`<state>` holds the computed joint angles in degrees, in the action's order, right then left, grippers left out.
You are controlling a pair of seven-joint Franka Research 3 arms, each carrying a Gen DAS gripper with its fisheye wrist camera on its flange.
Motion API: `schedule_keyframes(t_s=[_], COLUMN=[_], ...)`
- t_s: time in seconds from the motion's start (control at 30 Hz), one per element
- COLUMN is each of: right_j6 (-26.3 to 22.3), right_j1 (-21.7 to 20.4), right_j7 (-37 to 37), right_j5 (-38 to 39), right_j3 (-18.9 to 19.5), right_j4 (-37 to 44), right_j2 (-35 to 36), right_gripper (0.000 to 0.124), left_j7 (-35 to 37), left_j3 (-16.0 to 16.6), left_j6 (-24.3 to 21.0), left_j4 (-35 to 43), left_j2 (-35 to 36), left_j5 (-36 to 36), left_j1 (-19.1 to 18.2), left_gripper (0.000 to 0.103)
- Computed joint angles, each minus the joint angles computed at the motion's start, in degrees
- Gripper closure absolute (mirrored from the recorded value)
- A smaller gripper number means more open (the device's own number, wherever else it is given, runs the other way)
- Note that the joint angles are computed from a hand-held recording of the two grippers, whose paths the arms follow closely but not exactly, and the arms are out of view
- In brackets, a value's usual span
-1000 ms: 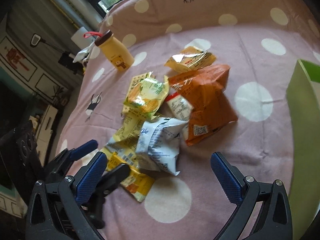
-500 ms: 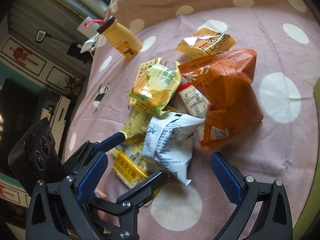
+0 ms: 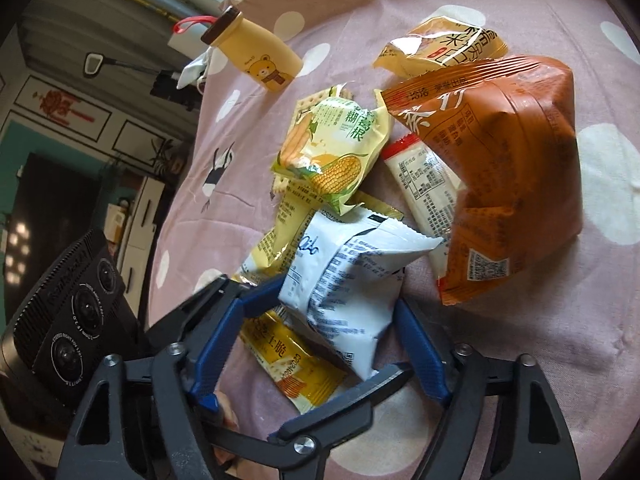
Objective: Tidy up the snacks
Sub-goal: 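Close the right gripper on the white-and-blue snack bag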
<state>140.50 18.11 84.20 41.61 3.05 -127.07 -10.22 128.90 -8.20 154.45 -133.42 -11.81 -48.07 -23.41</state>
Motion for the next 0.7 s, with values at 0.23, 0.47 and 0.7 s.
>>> schedule_keyframes(t_s=[0.23, 0.47, 0.7], right_j6=[-0.05, 0.96, 3.36], right_j1=[-0.47, -0.62, -0.1], right_j7=[-1.51, -3.83, -2.83], right_j5=[3.37, 7.48, 5.11], right_j3=[-1.2, -1.45, -0.54], right_j4=[-0.93, -2.05, -2.74], right_j2=[-0.02, -0.39, -1.39], right_gripper=[0.069, 0.076, 0.077], left_j7=[1.95, 1.73, 1.63], left_j3=[0.46, -0.75, -0.35], left_j6=[-2.18, 0.05, 0.63], left_j4=[1.66, 0.95, -0.24], left_j2=[1.33, 0.98, -0.54], left_j5=[-4.7, -4.0, -3.72], left_j1=[0.86, 1.14, 1.23], left_gripper=[0.046, 0.049, 0.05])
